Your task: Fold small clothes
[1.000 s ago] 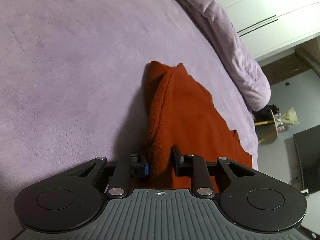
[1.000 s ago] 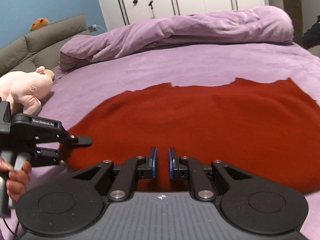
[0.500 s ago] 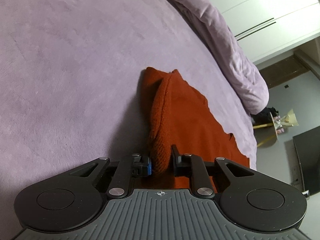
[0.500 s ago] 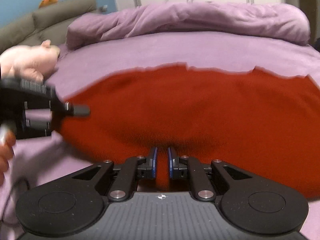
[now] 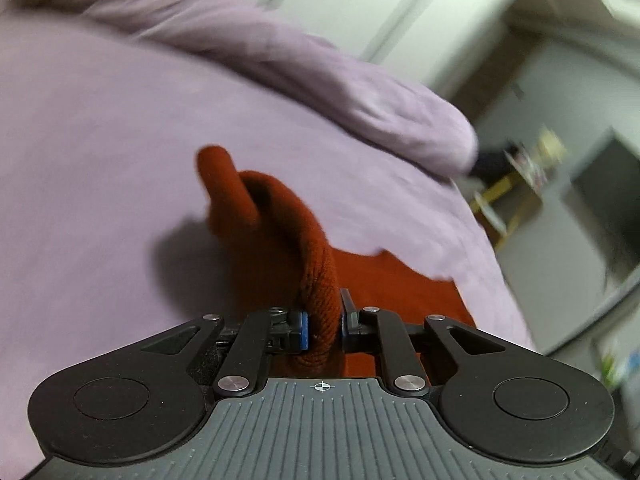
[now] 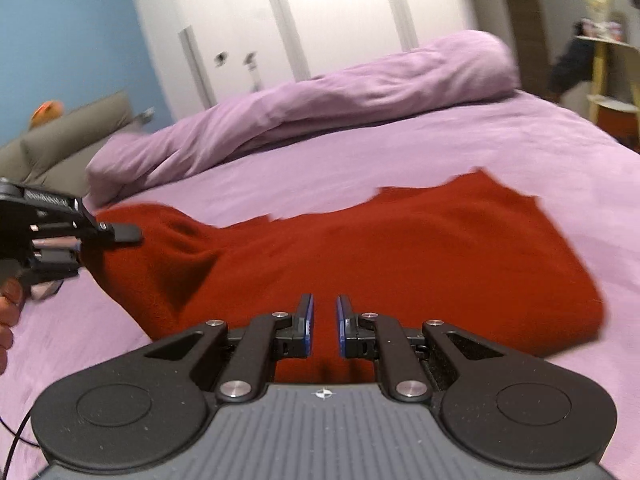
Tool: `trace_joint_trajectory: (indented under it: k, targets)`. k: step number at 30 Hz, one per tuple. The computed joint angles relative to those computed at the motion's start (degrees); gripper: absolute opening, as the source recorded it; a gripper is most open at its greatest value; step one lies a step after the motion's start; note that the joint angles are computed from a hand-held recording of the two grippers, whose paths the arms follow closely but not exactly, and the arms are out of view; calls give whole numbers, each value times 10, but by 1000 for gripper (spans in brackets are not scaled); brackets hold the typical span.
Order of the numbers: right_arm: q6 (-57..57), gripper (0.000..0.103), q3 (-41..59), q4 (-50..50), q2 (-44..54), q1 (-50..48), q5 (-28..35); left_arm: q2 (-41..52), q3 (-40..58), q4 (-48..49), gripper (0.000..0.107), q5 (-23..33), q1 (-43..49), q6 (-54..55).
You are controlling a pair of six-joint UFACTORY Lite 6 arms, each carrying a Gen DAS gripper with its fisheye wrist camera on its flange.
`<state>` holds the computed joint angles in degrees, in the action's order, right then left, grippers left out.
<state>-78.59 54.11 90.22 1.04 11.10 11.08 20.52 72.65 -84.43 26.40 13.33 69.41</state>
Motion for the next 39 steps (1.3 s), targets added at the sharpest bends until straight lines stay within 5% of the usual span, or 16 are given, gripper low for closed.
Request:
trace_joint_trajectory:
  k: [6,10,12,19,22,27,30,32,34,39]
  targets:
    - [12,11,-13,-13,-5,-62,15,75,39,4,14,-123,-173,35]
    - [37,11,-10,-55,1,-83,29,101,17,-95,27,-121,-198,144]
    - [55,11,7,-78,15,-86,36,69,-16,-95,43,-91,-192,172]
    - [76,16,108,-90,80,-50,90,-120,-185,-115,43,-54,-116,245]
    - [121,16,165,-145,137,-14,94,-90,-158,-119,41,-103,-94,211]
    - [329,12,237,-388,241,1,129,-25,-112,-78,40,-83,-51,99]
    - [265,13,251,-333,231,-33,180,-1,-98,-79,41,-93,-46,93]
    - [225,26,260,-254,229,-67,204,26,-77,-73,42,-74,-35,83]
    - [281,58,322,-248,273,-94,232,49,-52,-40,42,-56,-31,49]
    - [473,61,593,-267,505,-133,388,57,-56,-70,42,-64,-39,89]
